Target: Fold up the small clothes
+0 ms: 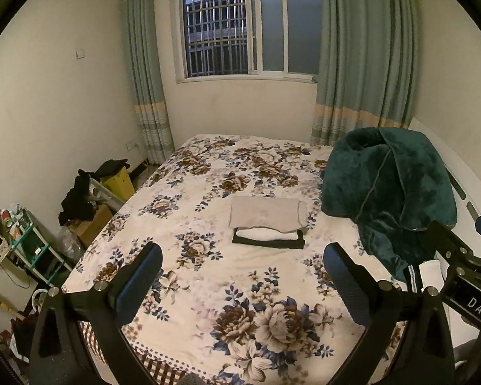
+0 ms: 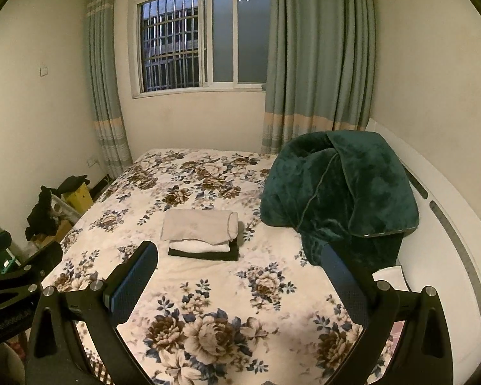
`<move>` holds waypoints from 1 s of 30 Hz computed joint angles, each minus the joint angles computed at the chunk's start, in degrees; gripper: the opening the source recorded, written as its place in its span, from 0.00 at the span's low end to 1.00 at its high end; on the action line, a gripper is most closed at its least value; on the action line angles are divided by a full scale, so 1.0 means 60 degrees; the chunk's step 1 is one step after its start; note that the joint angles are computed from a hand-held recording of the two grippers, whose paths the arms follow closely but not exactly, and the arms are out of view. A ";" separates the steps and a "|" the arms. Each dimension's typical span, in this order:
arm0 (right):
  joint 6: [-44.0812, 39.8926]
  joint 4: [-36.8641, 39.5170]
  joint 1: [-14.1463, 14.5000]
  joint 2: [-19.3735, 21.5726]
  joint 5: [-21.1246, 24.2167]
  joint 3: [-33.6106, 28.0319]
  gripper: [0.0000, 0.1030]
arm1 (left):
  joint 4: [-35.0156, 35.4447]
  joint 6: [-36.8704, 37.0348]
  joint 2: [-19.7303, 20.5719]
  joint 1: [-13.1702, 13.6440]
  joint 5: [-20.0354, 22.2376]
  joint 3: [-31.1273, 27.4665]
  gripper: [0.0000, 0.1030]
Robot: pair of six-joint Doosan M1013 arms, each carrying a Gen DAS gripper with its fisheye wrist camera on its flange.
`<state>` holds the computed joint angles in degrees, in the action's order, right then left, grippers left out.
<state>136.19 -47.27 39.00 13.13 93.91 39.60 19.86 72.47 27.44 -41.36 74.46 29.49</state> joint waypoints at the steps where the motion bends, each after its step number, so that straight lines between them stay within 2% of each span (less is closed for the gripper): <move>1: -0.0034 0.0012 -0.0006 -0.0003 0.0008 0.0001 1.00 | 0.0001 -0.0020 -0.0015 0.0002 -0.0014 0.0003 1.00; 30: 0.0239 -0.0075 0.0168 -0.0071 -0.0077 0.0348 1.00 | 0.0091 -0.0127 -0.0052 0.0077 -0.0248 -0.0094 1.00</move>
<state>137.63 -47.72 40.00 12.71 93.44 41.69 20.41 71.71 27.13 -40.90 72.97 28.92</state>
